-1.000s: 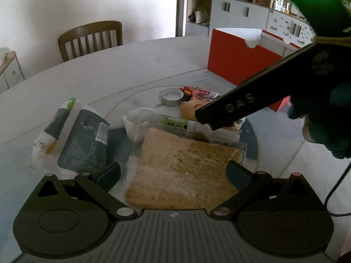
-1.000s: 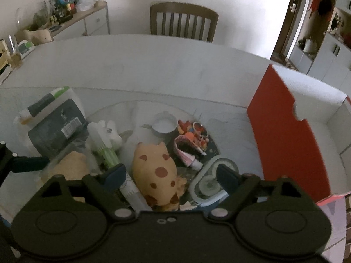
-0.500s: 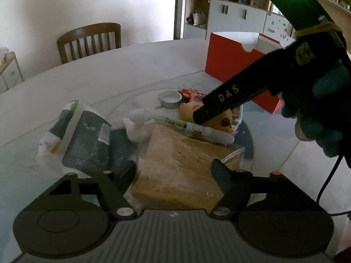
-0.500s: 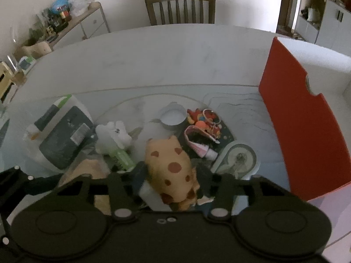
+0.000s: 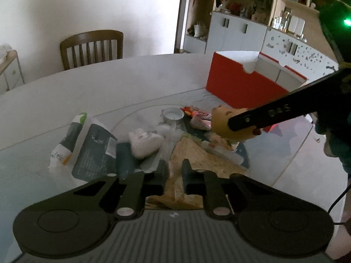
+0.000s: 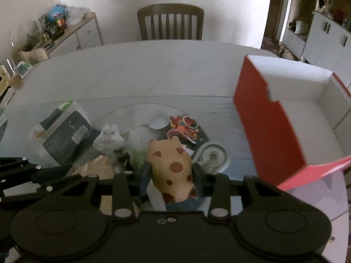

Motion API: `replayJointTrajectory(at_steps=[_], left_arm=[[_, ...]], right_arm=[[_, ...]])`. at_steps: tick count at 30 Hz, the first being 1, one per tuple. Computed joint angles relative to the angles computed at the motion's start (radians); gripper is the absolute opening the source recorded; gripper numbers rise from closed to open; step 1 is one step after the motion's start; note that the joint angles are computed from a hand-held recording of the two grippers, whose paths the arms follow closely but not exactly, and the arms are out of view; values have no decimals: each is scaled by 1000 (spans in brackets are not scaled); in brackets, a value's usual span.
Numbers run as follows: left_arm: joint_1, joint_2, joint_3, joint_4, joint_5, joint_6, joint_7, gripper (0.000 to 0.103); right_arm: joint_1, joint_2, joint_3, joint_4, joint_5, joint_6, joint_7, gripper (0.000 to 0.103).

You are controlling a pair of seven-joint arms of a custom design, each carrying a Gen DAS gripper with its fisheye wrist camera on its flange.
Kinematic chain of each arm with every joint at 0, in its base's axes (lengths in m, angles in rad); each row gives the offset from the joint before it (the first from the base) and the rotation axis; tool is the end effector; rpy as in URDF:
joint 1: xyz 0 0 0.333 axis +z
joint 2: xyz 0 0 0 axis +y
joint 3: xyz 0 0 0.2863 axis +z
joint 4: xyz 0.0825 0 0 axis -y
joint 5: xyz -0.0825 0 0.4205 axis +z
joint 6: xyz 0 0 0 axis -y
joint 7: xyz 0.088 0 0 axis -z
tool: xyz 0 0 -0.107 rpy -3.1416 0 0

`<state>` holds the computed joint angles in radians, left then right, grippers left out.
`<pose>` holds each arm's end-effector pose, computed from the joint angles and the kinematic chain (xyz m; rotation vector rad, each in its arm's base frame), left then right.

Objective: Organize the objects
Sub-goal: 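Carry the bread slice and toy pig over the red box with both tools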

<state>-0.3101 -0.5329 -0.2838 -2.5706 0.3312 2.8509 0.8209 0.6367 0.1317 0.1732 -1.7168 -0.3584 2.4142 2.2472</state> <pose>0.3853 -0.2854 0.4812 -1.6527 1.9133 -0.9596 0.4727 0.4858 0.5284 -2.0803 1.4946 -0.4099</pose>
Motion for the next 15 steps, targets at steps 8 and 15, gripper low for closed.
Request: replayJointTrajectory(at_steps=[8, 15], left_arm=[[-32, -32, 2, -4, -37, 7, -24, 4], [-46, -47, -15, 38, -50, -34, -60, 3]], right_arm=[[-32, -145, 28, -129, -21, 7, -31, 39], [-87, -259, 51, -231, 59, 48, -133, 39]])
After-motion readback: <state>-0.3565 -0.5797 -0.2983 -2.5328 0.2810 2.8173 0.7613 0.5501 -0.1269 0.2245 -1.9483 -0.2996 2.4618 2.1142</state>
